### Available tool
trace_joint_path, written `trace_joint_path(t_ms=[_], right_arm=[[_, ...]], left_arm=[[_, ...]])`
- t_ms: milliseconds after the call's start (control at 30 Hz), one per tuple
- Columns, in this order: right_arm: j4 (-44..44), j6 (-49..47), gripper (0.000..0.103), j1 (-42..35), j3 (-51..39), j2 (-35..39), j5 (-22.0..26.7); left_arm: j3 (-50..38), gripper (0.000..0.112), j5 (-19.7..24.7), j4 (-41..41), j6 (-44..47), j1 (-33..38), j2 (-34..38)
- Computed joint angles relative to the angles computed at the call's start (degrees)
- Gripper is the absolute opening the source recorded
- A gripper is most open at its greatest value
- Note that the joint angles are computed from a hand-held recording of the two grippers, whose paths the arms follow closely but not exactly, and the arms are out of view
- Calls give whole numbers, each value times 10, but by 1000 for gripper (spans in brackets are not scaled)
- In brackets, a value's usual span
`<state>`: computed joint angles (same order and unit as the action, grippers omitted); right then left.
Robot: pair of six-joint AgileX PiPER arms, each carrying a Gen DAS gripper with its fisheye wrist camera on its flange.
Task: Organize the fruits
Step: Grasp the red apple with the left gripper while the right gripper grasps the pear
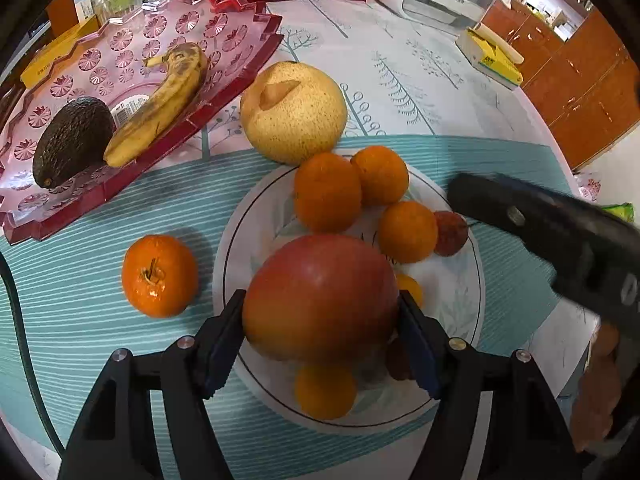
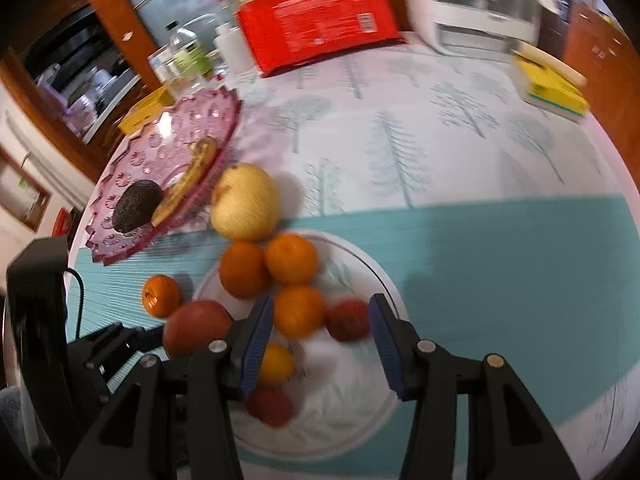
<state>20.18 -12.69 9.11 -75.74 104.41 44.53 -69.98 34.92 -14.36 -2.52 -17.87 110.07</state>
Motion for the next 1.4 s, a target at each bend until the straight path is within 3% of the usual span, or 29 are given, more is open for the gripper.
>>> trace_joint_path(t_ms=[167,500,833,1100,1233,1400], right_arm=[[47,-44,50,2,-100,76,49],[89,-25,51,12,-280,210,148],[121,8,63,8,-378,292,204],[156,-23,66,4,-401,322,216],[170,-37,60,0,-396,320,215],[127,-33,59,13,-338,275,160]], left_arm=[[10,70,-15,-33,34,10,-2],[72,70,-21,-51,72,56,-69],[92,70,-13,-71,111,97,-103],[74,70,-6,-75,101,101,-93],[57,70,-3,-70,96,100,-83],[40,70,3,-62,89,101,-78]])
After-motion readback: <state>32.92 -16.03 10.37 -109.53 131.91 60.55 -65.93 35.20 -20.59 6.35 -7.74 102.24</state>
